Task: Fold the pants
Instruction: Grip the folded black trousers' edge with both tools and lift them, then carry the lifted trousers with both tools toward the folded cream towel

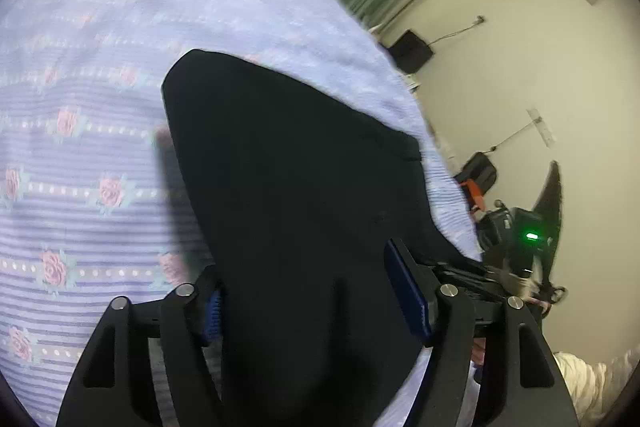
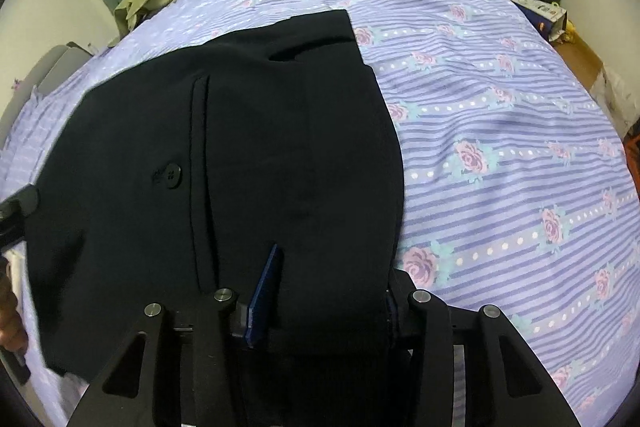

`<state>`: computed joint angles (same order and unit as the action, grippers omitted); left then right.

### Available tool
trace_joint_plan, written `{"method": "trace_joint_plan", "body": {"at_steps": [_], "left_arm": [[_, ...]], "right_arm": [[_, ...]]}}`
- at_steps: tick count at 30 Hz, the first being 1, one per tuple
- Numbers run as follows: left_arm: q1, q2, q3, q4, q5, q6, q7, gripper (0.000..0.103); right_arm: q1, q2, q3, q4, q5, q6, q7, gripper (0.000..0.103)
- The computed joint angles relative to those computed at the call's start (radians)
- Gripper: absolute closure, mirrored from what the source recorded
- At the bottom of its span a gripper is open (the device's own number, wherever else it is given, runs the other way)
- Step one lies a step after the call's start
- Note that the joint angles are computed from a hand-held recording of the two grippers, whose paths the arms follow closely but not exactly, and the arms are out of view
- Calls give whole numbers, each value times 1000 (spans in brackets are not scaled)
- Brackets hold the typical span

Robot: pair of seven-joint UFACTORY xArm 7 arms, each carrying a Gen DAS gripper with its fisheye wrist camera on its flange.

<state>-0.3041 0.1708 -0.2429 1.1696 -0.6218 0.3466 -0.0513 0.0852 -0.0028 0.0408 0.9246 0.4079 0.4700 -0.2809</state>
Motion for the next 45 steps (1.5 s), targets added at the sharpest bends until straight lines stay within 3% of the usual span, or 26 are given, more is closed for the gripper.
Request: {"method": "trace_joint_plan", "body": {"at_steps": [1, 2, 3, 5, 7, 9, 10, 11, 14, 18, 21, 28, 33, 40, 45], "left_arm": [[-22, 34, 50, 23, 51, 71, -93, 35], [-10, 73, 58, 43, 78, 128, -144, 38], [25, 87, 24, 50, 83, 144, -154, 37], [21, 94, 27, 55, 68, 122, -150, 33], [8, 101, 35, 64, 95, 117, -228, 32], [-30, 114, 69, 98, 219, 154, -339, 41], [-42, 109, 76, 110, 265, 172, -380, 56], [-58, 95, 87, 113, 319, 181, -431, 71], [-100, 62, 115, 137, 503, 225, -560, 88], [-160, 17, 124, 191, 774, 321, -689, 88], [-187, -22, 102, 224, 895, 419, -734, 88], [-169, -299, 22, 88, 894, 494, -835, 88], [-136, -558, -56, 14, 866, 659, -852, 88], [-101, -824, -112, 76, 796, 914, -787, 88], [-74, -986, -117, 102, 781, 1050, -680, 88]], "right_arm": [[0, 8, 0, 6, -3, -4, 1, 58], [0, 12, 1, 10, -10, -6, 6, 58], [1, 15, 3, 11, -28, -11, 20, 58], [5, 17, 7, 10, -83, -27, 52, 58], [2, 32, 8, 22, -42, -36, 31, 57], [-9, 42, 8, 31, 55, -27, -18, 56], [-16, 44, 8, 38, 90, -9, -30, 57], [-18, 39, 8, 39, 100, 0, -34, 60], [-12, 3, 7, 33, 33, 6, -10, 72], [-3, -81, -9, 27, 78, 44, -48, 82], [16, -173, -16, -5, 59, 65, -46, 83], [63, -452, -46, -102, -9, 171, -5, 83], [93, -651, -18, -102, -85, 319, 104, 83], [166, -867, 56, -21, -141, 542, 248, 83], [195, -1009, 158, 18, -161, 601, 380, 83]]}}
